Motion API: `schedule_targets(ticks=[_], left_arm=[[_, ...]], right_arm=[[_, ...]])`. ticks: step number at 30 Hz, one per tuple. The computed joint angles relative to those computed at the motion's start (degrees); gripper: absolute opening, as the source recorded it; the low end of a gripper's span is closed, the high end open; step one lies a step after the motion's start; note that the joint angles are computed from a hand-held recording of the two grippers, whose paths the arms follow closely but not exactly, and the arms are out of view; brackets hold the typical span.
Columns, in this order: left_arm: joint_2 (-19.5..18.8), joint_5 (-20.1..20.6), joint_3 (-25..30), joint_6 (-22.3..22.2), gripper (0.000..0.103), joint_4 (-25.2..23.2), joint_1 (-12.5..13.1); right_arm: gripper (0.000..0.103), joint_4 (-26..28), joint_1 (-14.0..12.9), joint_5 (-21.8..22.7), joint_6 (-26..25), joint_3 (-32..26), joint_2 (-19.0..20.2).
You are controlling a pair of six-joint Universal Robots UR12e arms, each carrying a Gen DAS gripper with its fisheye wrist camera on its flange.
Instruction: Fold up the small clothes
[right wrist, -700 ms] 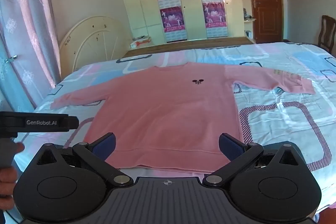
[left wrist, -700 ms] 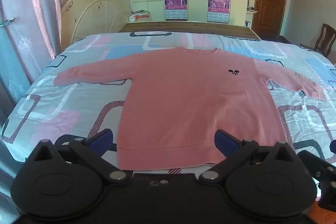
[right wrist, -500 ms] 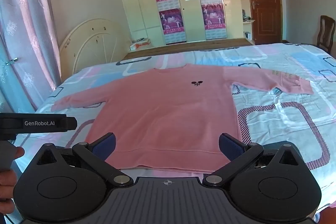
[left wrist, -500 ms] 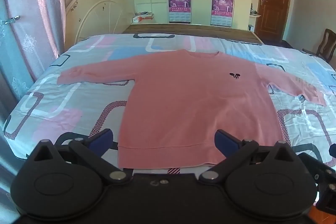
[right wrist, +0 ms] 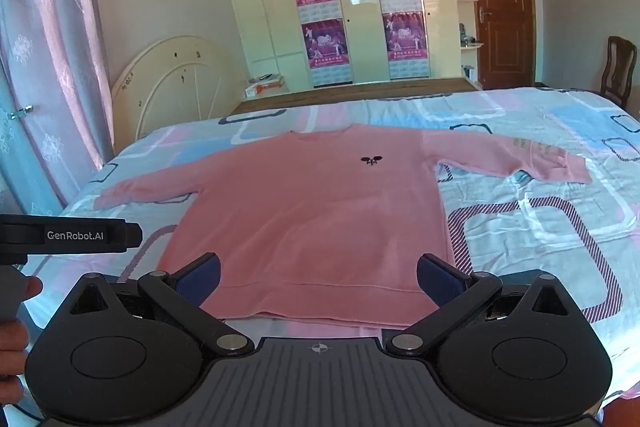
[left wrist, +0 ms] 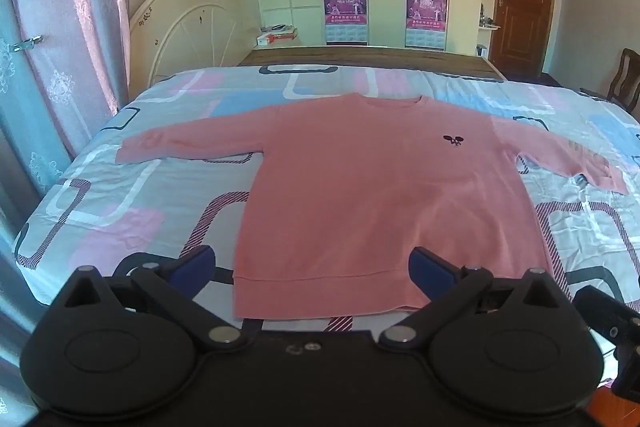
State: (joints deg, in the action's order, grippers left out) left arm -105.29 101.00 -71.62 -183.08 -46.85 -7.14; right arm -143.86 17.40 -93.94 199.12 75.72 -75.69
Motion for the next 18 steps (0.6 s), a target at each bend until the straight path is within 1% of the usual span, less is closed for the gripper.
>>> schedule_targets(ticks=[13, 18], left_arm=[[0.3, 0.2, -0.7, -0.5, 0.103, -0.4, 0.3], [0.7, -0.5, -1.3, -0.5, 0.103, -0.9, 0.7]], right_arm=[[0.103, -0.7, 0.3, -1.6, 0.2, -0.3, 0.4], [0.103, -0.5, 0.3, -1.6, 0.2, -0.8, 0.7]])
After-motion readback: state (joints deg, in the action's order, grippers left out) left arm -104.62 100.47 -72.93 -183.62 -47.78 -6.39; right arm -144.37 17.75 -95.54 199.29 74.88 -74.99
